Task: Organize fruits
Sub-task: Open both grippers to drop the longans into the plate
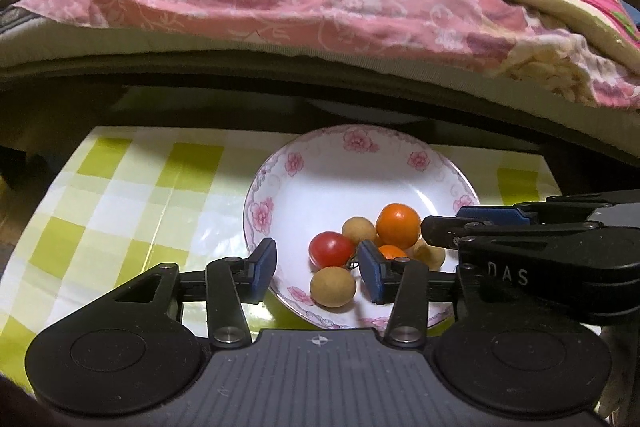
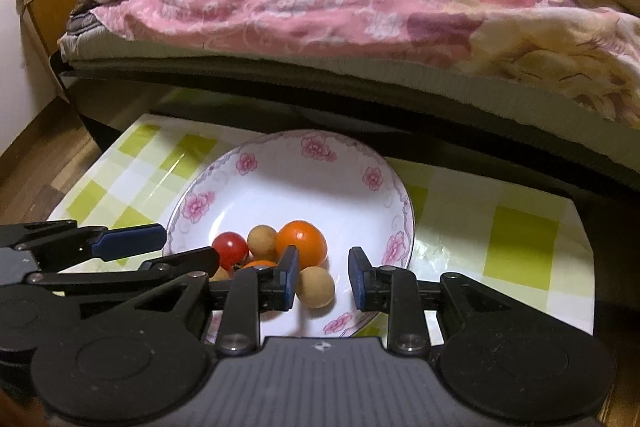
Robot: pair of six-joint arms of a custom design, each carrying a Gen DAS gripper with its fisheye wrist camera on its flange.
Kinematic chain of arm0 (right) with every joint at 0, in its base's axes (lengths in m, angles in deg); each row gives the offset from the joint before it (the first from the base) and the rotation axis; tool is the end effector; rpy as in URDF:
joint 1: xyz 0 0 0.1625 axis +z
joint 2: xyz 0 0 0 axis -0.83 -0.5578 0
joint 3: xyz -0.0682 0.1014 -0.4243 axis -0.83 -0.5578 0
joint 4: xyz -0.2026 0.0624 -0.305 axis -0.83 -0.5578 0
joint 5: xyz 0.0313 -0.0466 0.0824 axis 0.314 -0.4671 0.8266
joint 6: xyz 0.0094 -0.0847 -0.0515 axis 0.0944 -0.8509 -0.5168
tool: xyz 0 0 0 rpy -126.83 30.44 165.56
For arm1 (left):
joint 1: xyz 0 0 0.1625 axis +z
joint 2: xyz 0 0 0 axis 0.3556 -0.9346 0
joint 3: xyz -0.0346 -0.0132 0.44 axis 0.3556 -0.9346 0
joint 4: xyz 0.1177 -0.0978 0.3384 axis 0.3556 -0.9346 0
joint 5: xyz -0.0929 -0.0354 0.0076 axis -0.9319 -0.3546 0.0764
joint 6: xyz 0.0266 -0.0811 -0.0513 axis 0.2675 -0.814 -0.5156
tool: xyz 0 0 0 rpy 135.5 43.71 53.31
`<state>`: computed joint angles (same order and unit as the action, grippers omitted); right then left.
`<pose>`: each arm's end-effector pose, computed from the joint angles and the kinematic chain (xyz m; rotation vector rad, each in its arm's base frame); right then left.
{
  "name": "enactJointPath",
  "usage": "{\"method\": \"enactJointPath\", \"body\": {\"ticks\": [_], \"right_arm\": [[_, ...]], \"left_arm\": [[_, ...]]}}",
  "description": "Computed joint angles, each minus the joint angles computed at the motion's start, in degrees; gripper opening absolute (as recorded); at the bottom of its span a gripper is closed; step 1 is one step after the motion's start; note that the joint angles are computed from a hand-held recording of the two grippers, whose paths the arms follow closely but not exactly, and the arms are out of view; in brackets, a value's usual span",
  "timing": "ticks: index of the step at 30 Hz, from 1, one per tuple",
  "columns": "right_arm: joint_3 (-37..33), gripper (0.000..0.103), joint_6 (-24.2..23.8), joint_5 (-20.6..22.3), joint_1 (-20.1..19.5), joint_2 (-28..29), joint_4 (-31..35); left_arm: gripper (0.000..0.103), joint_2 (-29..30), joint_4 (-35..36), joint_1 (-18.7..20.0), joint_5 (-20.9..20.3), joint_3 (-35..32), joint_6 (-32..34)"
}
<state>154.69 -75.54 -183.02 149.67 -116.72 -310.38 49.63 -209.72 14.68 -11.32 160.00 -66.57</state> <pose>0.1139 -0.3932 0.1085 0.4096 -2.4676 0.7083 -0.1745 -0.3786 0.0287 0.5770 2.3754 -0.7629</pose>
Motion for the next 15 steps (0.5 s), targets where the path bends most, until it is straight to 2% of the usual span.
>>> {"method": "enactJointPath", "body": {"ticks": [15], "right_arm": [[6.2,0.031,2.6,-0.5,4.1,-1.1,-5.0]], "left_arm": [[0.058,-4.5,3.4,-6.5,0.6,6.8,-7.4]]}}
